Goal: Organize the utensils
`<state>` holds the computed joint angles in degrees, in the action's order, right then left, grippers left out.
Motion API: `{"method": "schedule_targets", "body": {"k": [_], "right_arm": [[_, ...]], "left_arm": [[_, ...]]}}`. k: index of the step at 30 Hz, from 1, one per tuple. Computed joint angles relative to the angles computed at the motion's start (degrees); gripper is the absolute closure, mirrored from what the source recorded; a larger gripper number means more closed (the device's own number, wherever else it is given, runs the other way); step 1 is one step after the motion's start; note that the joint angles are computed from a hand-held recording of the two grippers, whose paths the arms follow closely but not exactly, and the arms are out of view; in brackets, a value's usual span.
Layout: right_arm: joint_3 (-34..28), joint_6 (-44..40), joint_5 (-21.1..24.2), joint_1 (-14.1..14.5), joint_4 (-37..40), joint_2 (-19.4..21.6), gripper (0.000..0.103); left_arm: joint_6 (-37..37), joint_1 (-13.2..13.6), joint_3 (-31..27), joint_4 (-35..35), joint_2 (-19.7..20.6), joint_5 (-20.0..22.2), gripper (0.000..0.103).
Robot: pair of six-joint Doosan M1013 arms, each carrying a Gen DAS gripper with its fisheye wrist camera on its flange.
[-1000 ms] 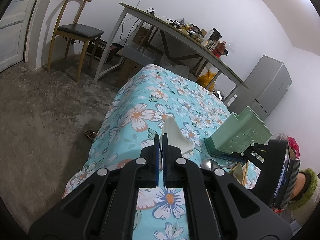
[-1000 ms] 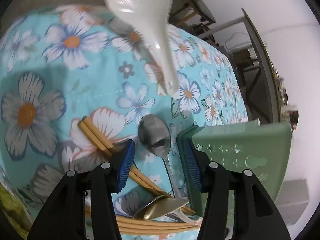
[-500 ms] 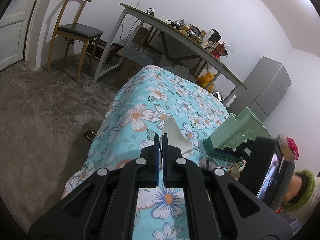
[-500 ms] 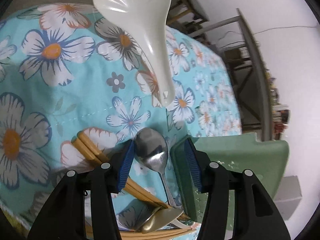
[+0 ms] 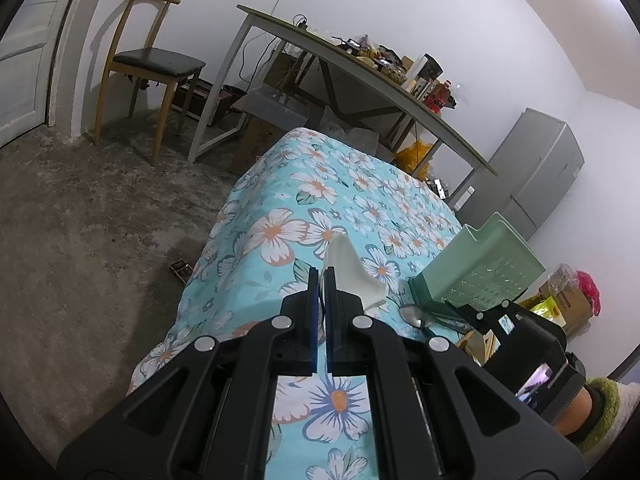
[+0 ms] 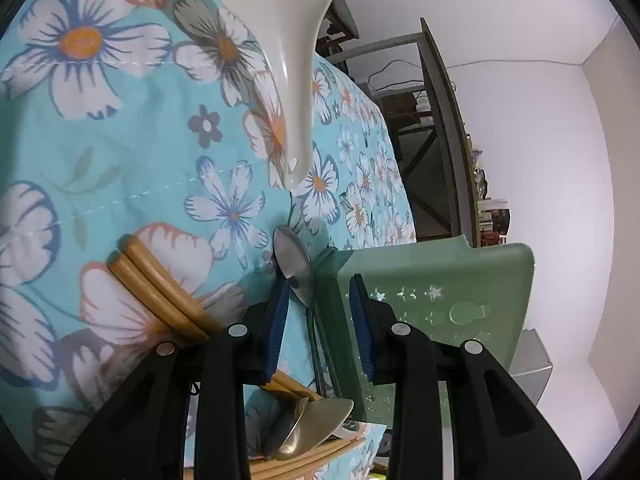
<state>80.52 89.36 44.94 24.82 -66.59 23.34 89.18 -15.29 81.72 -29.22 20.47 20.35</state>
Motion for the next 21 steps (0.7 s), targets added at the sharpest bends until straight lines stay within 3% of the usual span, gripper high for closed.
{"method": "schedule_targets", "body": {"k": [5,7,10,18,21], "right_arm": [[0.2,1.4,-2.8,-0.2,-1.2,0.2,0.072],[0.1,1.6,-3.9,-0.4,-1.1,0.4,0.079],[-0.1,2.2,-5.1,-0.7,-0.6,0.5,0.1],[1.9,8.4,-10.5,-1.2,-0.6,-2.9,0.101],[2.2,5.9,-11.2,-1.4,2.6,-3.7,0.101]], "left_arm": [[0.1,0.0,-0.5,0.3,0.3,0.7,0.101],[-0.6,-0.2,-0.7,1.3,0.4,0.7,0.101],[-1.3,-0.3,-0.7,2.3,0.3,0.6,0.101],[-4.6,-1.1,-0.5,8.3,-0.8,-1.3,0.101],[-5.4,-1.3,-0.5,9.8,-1.3,-1.8,0.101]]}}
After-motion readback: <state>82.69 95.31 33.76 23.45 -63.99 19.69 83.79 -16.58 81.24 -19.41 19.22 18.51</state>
